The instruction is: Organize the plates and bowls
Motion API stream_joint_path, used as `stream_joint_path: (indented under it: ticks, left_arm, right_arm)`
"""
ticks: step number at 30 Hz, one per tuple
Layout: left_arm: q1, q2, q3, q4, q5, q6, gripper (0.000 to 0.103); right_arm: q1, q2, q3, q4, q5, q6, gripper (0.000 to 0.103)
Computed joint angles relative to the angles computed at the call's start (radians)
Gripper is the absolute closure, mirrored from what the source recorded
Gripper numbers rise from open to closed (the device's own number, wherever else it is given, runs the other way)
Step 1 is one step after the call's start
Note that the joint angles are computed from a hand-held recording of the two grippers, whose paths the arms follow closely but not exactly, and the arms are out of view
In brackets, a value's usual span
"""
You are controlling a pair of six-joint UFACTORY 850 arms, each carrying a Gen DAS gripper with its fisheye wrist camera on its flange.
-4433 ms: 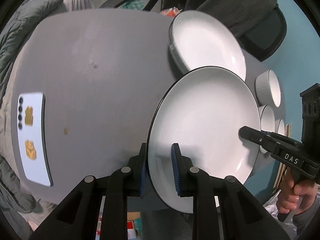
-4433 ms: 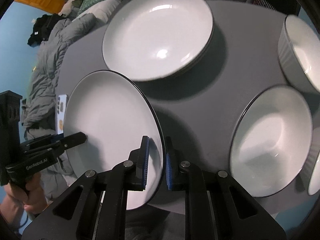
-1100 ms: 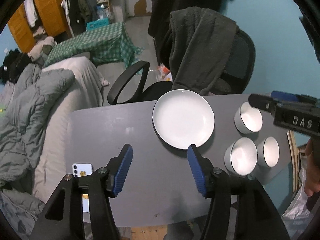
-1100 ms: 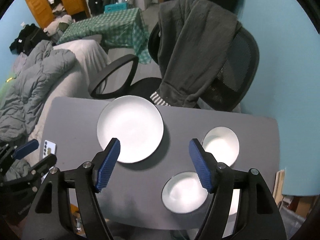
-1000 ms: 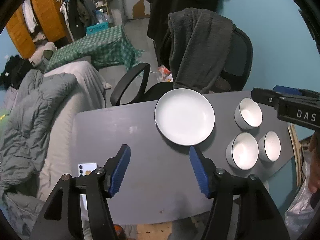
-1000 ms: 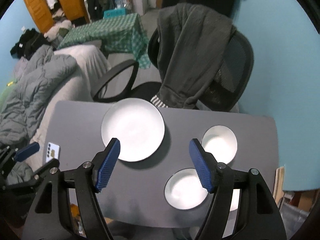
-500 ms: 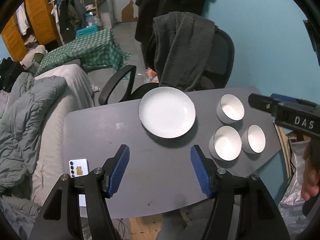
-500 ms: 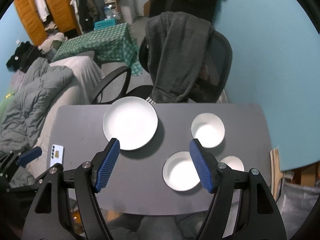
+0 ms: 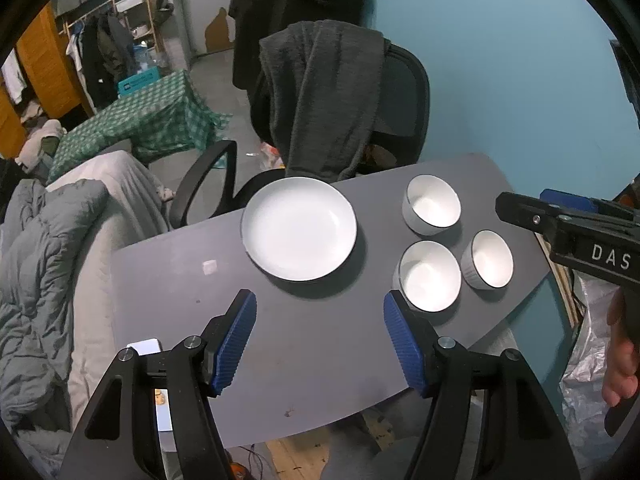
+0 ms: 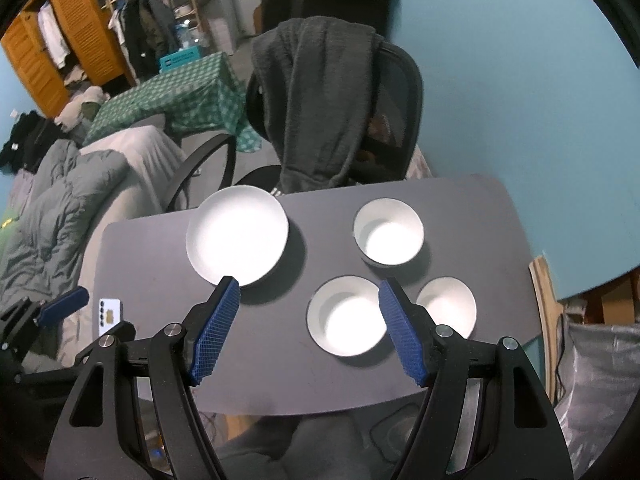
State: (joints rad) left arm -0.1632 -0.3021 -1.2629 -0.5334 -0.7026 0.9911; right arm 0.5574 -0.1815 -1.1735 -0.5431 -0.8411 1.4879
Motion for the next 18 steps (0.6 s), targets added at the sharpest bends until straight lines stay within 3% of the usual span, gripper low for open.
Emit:
stream_joint_path:
  ticks: [10, 18]
  left_arm:
    - [-0.057, -0.012, -0.013, 0.02, -0.015, -0.034, 0.035]
    - [-0.138, -0.029, -0.016, 0.08, 0.003, -0.113, 0.035]
  right_arm:
    - [-0.011, 0.064, 0.063, 0.003, -0.031, 0.039, 0.032]
    - [-0.058, 0.132, 0.158, 0.026, 0.008, 0.035, 0.032]
